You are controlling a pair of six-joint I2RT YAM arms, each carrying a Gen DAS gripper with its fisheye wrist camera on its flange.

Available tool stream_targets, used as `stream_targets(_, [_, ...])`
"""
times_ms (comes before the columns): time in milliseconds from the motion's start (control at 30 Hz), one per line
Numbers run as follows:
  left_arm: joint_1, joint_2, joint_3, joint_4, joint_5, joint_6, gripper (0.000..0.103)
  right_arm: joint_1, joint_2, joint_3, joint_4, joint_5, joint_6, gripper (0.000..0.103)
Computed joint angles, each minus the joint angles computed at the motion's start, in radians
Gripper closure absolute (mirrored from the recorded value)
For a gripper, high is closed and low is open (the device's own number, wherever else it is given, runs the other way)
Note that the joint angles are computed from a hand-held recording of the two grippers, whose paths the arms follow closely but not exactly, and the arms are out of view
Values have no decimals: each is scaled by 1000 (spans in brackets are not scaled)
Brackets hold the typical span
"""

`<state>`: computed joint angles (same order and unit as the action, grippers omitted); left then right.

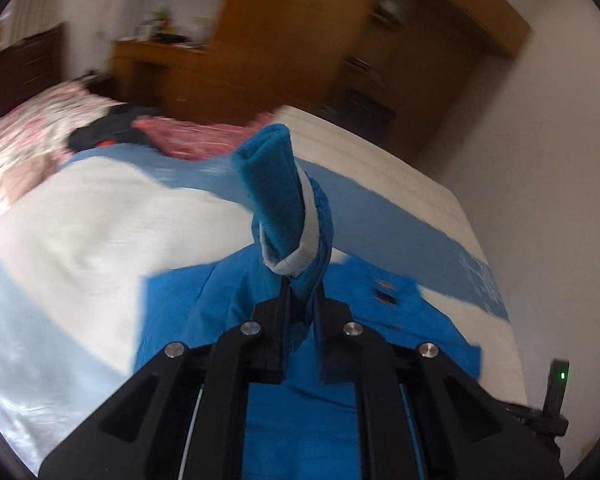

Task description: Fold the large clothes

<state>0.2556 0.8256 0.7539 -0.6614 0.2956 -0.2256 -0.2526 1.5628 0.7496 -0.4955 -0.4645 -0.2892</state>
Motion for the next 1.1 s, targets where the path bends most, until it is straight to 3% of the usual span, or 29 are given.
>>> stream_targets(67, [-223,54,-15,75,-126,-96,95,-25,-32,-16,-10,0,-23,48])
stream_targets(200, [-494,231,-35,224,-284,-195,95,-73,-57,-31,-18,-1,-57,48])
stream_targets(400, [-619,485,-98,436,-320,-256,95,-135,-61,-47,-21,-4,-101,48])
stream_targets(500, [-673,582,-92,495,-308,-236,95,-153,-41,-46,-19,-9,-108,48])
stream_targets(667, [-697,715,-46,489,-131,-137,86,-143,5,-24,-10,-15,-89,48])
stream_targets(733, [-681,671,-80,492,-53,-115,75,-128,25,-4,-14,-27,-76,48])
stream_targets(800, [-653,587,-132,494,33,-104,49,-108,43,18,-22,-40,-66,48])
stream_targets(833, [-639,542,-158,497,64,-98,48,-88,58,37,-28,-51,-53,48])
stream_targets(967, [-588,436,-167,390,-58,-84,48,3,131,108,-38,-102,-2,47])
stream_targets(1100, [-470,454,-159,320,-190,-53,50,120,298,239,-17,-107,94,46])
